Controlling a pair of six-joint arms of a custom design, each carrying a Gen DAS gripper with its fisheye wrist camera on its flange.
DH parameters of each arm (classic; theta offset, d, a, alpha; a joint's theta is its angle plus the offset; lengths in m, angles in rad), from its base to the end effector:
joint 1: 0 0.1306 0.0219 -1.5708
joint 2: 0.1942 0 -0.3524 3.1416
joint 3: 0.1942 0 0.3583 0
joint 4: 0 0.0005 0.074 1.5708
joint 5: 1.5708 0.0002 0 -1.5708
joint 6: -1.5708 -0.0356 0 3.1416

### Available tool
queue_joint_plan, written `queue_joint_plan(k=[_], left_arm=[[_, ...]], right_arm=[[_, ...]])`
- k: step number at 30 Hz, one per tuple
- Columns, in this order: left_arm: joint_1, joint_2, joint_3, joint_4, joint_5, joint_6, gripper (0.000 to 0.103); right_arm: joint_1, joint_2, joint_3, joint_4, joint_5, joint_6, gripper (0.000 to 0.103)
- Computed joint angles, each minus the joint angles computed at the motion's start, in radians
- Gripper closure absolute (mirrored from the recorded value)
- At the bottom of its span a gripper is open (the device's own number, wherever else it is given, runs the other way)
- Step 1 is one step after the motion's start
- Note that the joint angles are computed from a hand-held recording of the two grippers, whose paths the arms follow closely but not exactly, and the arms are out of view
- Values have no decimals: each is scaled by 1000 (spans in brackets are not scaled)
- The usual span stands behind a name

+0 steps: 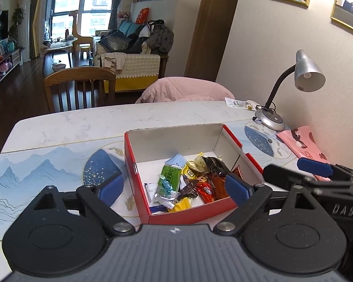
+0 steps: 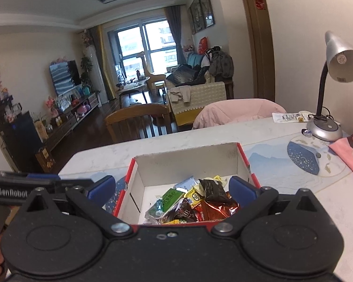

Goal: Organize snacks

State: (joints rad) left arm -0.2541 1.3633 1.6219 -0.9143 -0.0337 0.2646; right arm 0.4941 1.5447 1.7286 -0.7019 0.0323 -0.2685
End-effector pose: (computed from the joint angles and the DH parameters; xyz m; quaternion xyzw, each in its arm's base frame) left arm 0.4360 -0.1125 0.5076 -0.0121 0.8970 -0.0987 0.4308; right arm 0.4658 0.2491 0.4891 -0.0892 0.8599 0.1740 0.4715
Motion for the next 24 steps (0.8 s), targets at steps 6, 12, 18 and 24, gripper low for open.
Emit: queue_joint_plan(k=[6,12,18,24], left_arm=[[5,-5,-5,0,9,4,10],[6,-9,-7,4,14,2,10],[4,-10,-8,5,16,3,10],[4,-9,-6,-1,19,10,10]], right_arm=[[1,13,17,-33,11,-7,0],[-2,14,21,-36,8,-14,0],[-2,15,24,-42,10,-18,0],[-1,11,19,-42,13,-22,0]])
